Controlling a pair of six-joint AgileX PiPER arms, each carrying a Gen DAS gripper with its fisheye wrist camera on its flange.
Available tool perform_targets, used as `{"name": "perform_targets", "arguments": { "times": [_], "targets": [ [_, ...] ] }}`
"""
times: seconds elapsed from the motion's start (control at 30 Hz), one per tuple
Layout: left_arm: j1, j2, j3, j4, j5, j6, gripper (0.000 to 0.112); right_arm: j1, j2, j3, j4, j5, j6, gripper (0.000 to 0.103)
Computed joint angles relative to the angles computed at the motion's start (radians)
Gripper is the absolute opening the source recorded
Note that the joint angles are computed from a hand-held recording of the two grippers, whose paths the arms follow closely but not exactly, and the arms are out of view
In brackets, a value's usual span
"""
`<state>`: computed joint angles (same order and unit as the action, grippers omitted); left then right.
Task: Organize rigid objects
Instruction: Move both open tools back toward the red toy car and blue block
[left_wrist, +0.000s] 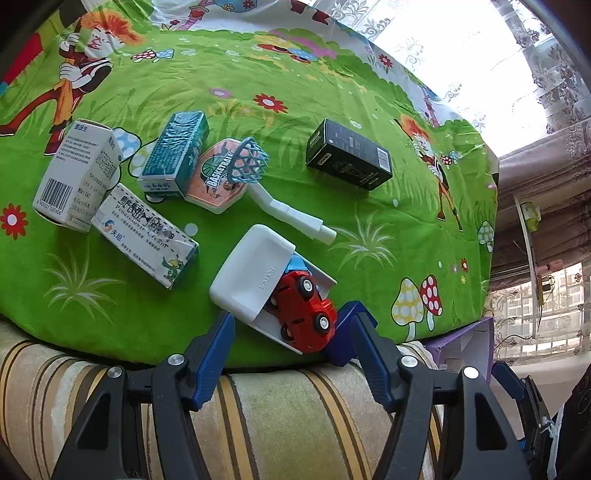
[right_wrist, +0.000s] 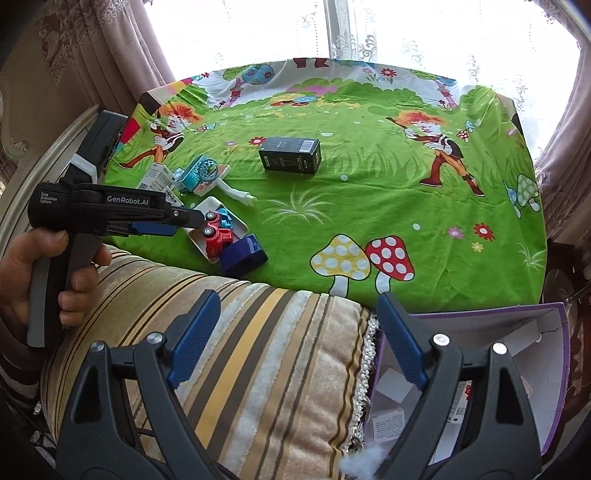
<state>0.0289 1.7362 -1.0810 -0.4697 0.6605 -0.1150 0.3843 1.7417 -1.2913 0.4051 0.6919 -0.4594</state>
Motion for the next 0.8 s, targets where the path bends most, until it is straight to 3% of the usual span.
{"name": "perform_targets", "arguments": {
  "times": [0.17,0.5,0.7,0.8],
  "targets": [
    [-0.031,0.052,-0.038,0.105,0.014,-0.085,0.066,0.015,0.008,-0.017,-0.001,0.005,0.004,0.088],
    [0.088,-0.002,0.089,-0.105,-0.006,0.129,0.066,0.034,0.042,-0.053,-0.009,0.021,0.019,0.088],
    [0.153,-0.036,0.143,-0.155,-0.008,0.192,0.066,0.053,0.057,-0.076,-0.023,0.032,0.026,0.088],
    [0.172,-0.06,0.165,-0.098,-0.028,0.141,0.066,0.066,0.077,-0.101,-0.034,0.044,0.038,0.088]
  ]
}}
